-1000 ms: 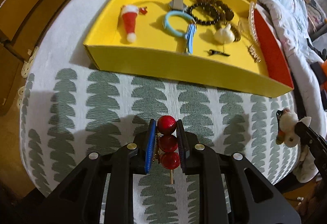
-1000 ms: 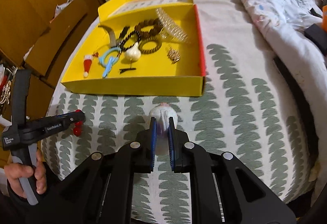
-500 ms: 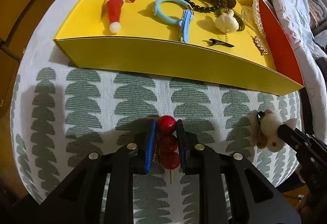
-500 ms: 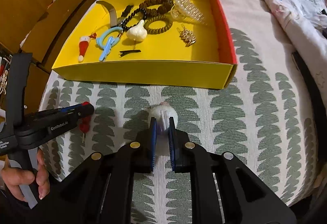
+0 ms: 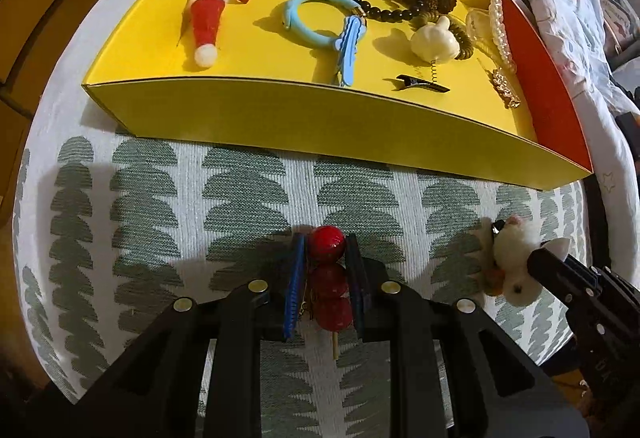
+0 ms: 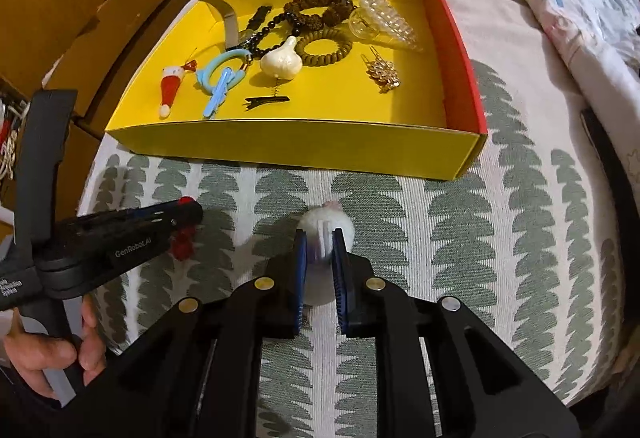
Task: Organize jewelry
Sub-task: 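Lift both items out of the tray and open both grippers onto the bedspread, then move both open grippers back over the tray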
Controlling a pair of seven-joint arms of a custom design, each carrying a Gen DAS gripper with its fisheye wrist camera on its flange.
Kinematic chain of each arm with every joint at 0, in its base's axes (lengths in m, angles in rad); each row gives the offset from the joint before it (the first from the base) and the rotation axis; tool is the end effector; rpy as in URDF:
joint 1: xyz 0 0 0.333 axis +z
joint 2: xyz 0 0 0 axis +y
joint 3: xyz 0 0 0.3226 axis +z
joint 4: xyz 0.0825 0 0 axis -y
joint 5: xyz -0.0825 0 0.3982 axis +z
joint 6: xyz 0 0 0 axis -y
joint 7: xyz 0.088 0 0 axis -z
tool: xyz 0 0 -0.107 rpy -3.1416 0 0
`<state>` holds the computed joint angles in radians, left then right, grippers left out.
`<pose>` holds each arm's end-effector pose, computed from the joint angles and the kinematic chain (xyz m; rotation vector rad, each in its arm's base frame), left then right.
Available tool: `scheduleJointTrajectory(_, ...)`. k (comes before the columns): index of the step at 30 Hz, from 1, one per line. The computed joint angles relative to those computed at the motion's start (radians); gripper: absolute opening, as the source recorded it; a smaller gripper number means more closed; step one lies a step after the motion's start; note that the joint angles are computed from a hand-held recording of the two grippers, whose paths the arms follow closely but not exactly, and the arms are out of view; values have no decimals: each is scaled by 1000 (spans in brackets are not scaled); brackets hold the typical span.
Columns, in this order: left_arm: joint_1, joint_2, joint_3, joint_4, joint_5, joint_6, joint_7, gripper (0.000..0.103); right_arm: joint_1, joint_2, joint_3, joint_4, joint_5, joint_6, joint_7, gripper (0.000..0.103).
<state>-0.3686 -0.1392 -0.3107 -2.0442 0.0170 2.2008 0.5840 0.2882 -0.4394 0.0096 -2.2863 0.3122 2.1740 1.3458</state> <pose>0.4293 -0.3547 0.5307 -2.4634 1.8239 -0.4498 0.4374 0.1470 0.5595 -2.2520 1.5140 -0.0226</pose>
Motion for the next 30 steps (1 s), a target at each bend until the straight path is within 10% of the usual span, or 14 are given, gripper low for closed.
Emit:
scheduleJointTrajectory(3,0,-2,6,8,-17,9,20,22,-3,-13,4,0,-7,19,6,23)
scheduleJointTrajectory(7,3,-13,2,21,-5,10,21,57,0,-24,-5,14,6,30,1,49)
scheduleJointTrajectory(18,40,-126,27,3,9,51,65,57,34,36,-29,120,119,107,-48,54)
scheduleJointTrajectory(30,112,40,70,158,-11,-39,169,57,20,273,13,296,167,112,-29,54)
